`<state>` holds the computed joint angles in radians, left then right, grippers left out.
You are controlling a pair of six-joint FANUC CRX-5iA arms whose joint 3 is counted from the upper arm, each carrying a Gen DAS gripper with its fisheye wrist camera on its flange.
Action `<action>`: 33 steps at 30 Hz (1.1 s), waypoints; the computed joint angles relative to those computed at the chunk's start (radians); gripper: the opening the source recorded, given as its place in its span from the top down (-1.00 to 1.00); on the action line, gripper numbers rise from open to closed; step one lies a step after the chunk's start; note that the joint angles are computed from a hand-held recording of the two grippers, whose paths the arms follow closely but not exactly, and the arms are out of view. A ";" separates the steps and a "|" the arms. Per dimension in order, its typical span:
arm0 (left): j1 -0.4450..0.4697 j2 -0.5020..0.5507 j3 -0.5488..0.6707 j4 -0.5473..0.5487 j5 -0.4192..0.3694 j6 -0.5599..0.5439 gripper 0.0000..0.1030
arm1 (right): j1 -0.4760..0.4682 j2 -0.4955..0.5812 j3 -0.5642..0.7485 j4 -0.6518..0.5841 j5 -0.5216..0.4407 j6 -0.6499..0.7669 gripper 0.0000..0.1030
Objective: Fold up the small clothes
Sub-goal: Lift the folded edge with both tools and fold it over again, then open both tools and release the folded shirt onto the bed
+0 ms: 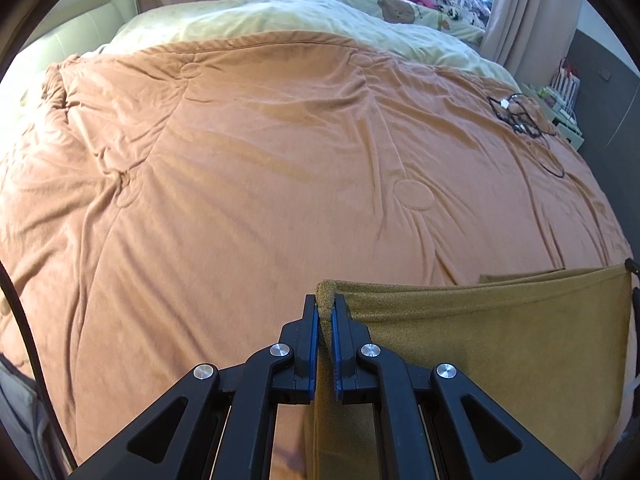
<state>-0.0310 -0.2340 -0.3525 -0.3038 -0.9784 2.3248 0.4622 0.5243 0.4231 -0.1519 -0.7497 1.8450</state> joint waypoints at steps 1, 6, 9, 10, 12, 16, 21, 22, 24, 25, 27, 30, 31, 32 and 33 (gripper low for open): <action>0.005 0.015 0.007 -0.001 0.002 -0.002 0.88 | 0.000 0.013 0.016 -0.001 -0.009 -0.007 0.96; 0.024 0.091 0.035 -0.021 0.016 0.022 0.88 | 0.013 0.090 0.099 0.036 -0.037 -0.068 0.96; 0.049 0.133 0.034 0.010 0.027 0.009 0.82 | 0.018 0.130 0.145 0.042 -0.049 -0.092 0.96; 0.047 0.150 0.044 0.005 0.009 0.021 0.82 | 0.022 0.139 0.150 0.060 -0.047 -0.116 0.93; 0.032 0.153 0.054 -0.017 -0.014 0.052 0.80 | 0.040 0.143 0.121 0.167 -0.011 -0.240 0.92; 0.021 0.094 0.027 -0.004 -0.004 0.061 0.36 | 0.032 0.106 0.090 0.126 -0.004 -0.248 0.18; -0.032 0.025 0.009 -0.012 -0.012 0.063 0.18 | 0.017 -0.006 -0.031 0.021 0.042 -0.168 -0.18; -0.039 0.018 0.006 -0.007 -0.013 0.059 0.18 | 0.015 -0.025 -0.050 0.001 0.042 -0.148 -0.18; -0.065 0.009 0.003 -0.007 -0.028 0.058 0.18 | 0.011 -0.059 -0.083 -0.035 0.028 -0.104 -0.18; -0.074 0.008 0.001 -0.002 -0.031 0.055 0.18 | 0.014 -0.078 -0.109 -0.037 0.024 -0.093 -0.18; -0.089 0.008 -0.010 0.022 -0.028 0.044 0.18 | 0.025 -0.105 -0.145 -0.034 0.019 -0.081 -0.18; -0.116 0.040 -0.002 0.042 -0.050 0.023 0.18 | 0.033 -0.124 -0.151 -0.081 -0.039 -0.013 -0.18; -0.121 0.051 0.000 0.049 -0.057 0.012 0.18 | 0.039 -0.127 -0.154 -0.077 -0.061 -0.011 -0.18; -0.123 0.061 -0.006 0.062 -0.055 -0.002 0.18 | 0.044 -0.129 -0.155 -0.074 -0.078 -0.010 -0.18; -0.116 0.065 -0.017 0.084 -0.044 -0.021 0.18 | 0.047 -0.124 -0.146 -0.076 -0.101 -0.002 -0.18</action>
<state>-0.1472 -0.1687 -0.3699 -0.2199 -1.0225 2.3041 0.5095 0.3999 0.2770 -0.2276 -0.8505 1.8432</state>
